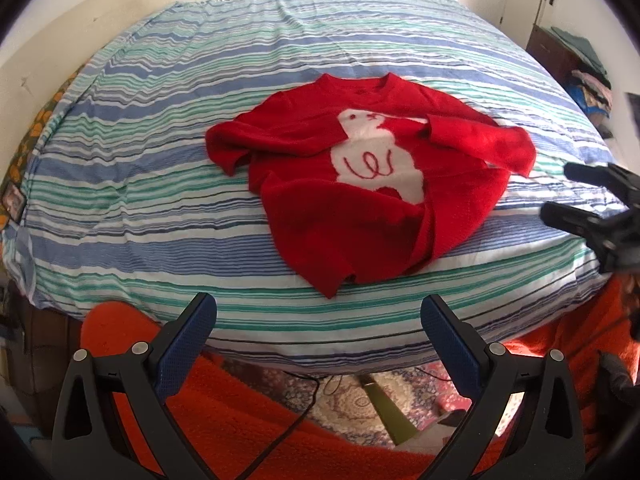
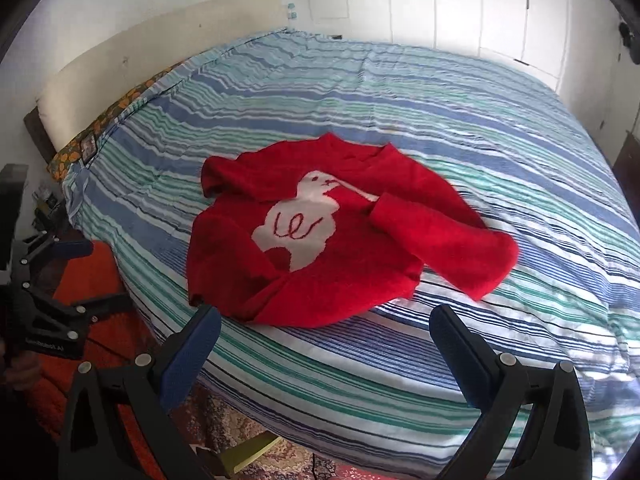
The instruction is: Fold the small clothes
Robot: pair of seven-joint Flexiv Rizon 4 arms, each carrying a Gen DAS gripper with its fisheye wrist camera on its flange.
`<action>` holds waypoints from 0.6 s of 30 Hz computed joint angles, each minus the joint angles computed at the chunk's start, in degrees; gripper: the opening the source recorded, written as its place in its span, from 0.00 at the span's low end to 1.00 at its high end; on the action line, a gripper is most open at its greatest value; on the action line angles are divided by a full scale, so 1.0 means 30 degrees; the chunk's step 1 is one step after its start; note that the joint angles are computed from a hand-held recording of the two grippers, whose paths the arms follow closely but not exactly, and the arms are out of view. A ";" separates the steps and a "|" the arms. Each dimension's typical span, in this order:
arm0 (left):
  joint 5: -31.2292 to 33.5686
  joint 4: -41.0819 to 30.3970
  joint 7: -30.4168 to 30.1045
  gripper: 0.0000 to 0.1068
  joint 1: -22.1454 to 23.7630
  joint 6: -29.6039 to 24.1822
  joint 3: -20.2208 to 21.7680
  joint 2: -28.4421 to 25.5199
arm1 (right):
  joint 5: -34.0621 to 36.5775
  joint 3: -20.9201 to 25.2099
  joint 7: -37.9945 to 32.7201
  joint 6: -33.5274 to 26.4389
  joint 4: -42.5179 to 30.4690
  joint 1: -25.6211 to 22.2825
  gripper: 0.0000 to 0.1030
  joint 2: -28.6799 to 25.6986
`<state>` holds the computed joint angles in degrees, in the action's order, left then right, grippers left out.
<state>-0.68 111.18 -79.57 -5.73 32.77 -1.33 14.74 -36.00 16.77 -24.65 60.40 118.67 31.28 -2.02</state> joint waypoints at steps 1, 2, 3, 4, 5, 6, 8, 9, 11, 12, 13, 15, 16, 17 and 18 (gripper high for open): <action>0.0045 0.0015 -0.0138 0.96 0.0066 0.0001 0.0033 0.0052 | 0.1355 -0.0050 -0.1728 0.0102 -0.0310 -0.0149 0.99 -0.0455; 0.0066 0.0037 -0.0239 0.96 0.0126 0.0000 0.0072 0.0091 | 0.2541 -0.0105 -0.3227 0.0182 -0.0646 -0.0311 0.99 -0.0892; 0.0089 0.0060 -0.0405 0.96 0.0197 -0.0029 0.0101 0.0133 | 0.3531 -0.0170 -0.4519 0.0078 -0.1094 -0.0452 0.99 -0.1339; 0.0092 0.0077 -0.0548 0.96 0.0255 -0.0069 0.0119 0.0144 | 0.4159 -0.0280 -0.5547 -0.0103 -0.1553 -0.0557 0.99 -0.1829; 0.0090 0.0074 -0.0713 0.96 0.0321 -0.0167 0.0134 0.0138 | 0.4915 -0.0331 -0.6660 -0.0192 -0.2091 -0.0685 0.99 -0.2365; 0.0084 0.0042 -0.0854 0.96 0.0383 -0.0310 0.0146 0.0109 | 0.6072 -0.0243 -0.8024 -0.0180 -0.2726 -0.0888 0.99 -0.3003; 0.0118 -0.0035 -0.1045 0.96 0.0476 -0.0521 0.0158 0.0052 | 0.8408 0.0044 -1.0309 0.0009 -0.3937 -0.1368 0.99 -0.4294; 0.0166 -0.0065 -0.1115 0.96 0.0501 -0.0583 0.0150 0.0049 | 0.9531 0.0232 -1.1298 -0.0234 -0.4607 -0.1640 0.99 -0.4954; 0.0294 -0.0104 -0.1188 0.96 0.0566 -0.0666 0.0178 0.0086 | 1.1592 0.0657 -1.2789 -0.1039 -0.5849 -0.2157 0.81 -0.6053; 0.0384 -0.0140 -0.1237 0.96 0.0616 -0.0744 0.0191 0.0112 | 1.3578 0.1457 -1.4277 -0.1796 -0.6680 -0.2886 0.57 -0.6557; 0.0464 -0.0137 -0.1272 0.96 0.0672 -0.0751 0.0226 0.0137 | 1.5677 0.2356 -1.6036 -0.2898 -0.7480 -0.3713 0.40 -0.6909; 0.0705 -0.0030 -0.1370 0.96 0.0833 -0.0602 0.0323 0.0194 | 1.7740 0.3422 -1.9139 -0.5173 -0.7966 -0.4631 0.38 -0.6634; 0.0878 0.0002 -0.1447 0.96 0.0945 -0.0561 0.0347 0.0162 | 1.7896 0.3735 -2.0678 -0.6561 -0.7783 -0.4785 0.38 -0.6075; 0.1095 0.0011 -0.1564 0.96 0.1093 -0.0545 0.0370 0.0080 | 1.7693 0.3849 -2.1705 -0.7990 -0.7427 -0.4735 0.38 -0.5407; 0.1284 -0.0004 -0.1720 0.96 0.1256 -0.0535 0.0394 -0.0088 | 1.7115 0.3740 -2.2064 -0.9030 -0.6784 -0.4477 0.38 -0.4635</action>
<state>3.17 111.17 -84.73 -1.96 31.17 -0.14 14.48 15.34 27.99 -90.84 33.32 98.32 17.85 -15.92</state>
